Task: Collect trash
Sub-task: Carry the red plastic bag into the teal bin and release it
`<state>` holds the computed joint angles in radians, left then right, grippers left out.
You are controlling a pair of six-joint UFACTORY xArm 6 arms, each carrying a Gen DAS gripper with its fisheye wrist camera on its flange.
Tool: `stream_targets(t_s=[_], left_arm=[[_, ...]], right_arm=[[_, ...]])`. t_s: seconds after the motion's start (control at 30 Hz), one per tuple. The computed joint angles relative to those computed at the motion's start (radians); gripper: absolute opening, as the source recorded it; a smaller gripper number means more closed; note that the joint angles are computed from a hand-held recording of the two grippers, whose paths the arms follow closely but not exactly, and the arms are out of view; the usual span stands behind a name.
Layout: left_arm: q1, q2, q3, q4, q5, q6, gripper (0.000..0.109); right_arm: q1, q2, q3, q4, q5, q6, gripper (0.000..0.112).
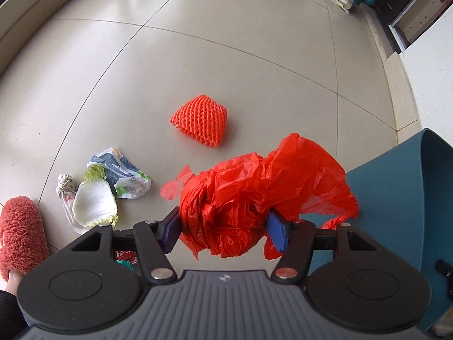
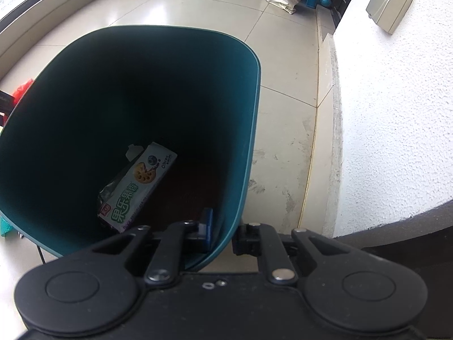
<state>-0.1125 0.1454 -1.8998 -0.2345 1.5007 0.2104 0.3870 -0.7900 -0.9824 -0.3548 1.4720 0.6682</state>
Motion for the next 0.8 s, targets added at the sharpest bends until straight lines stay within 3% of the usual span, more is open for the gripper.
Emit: stream_targets(t_s=[0.27,0.47,0.67,0.8], left_arm=[[0.074,-0.097,-0.135,-0.172,0.095,0.094,0.062],[0.067,-0.134,-0.209,-0.267,0.17,0.122,0.062],[-0.071,-0.19,-0.111,-0.228,0.124,0.122,0.062],[-0.204,-0.212,-0.008,-0.126,0.073,0.087,0.062]], right_arm=[[0.024,-0.004,0.003,-0.006,-0.014,-0.014,0.012],[0.021,0.013,-0.013,0.027,-0.028,-0.056,0.012],[0.017,0.036,-0.032,0.041,-0.035,-0.1,0.012],[-0.002,0.034,-0.026,0.053,-0.047,-0.121,0.012]])
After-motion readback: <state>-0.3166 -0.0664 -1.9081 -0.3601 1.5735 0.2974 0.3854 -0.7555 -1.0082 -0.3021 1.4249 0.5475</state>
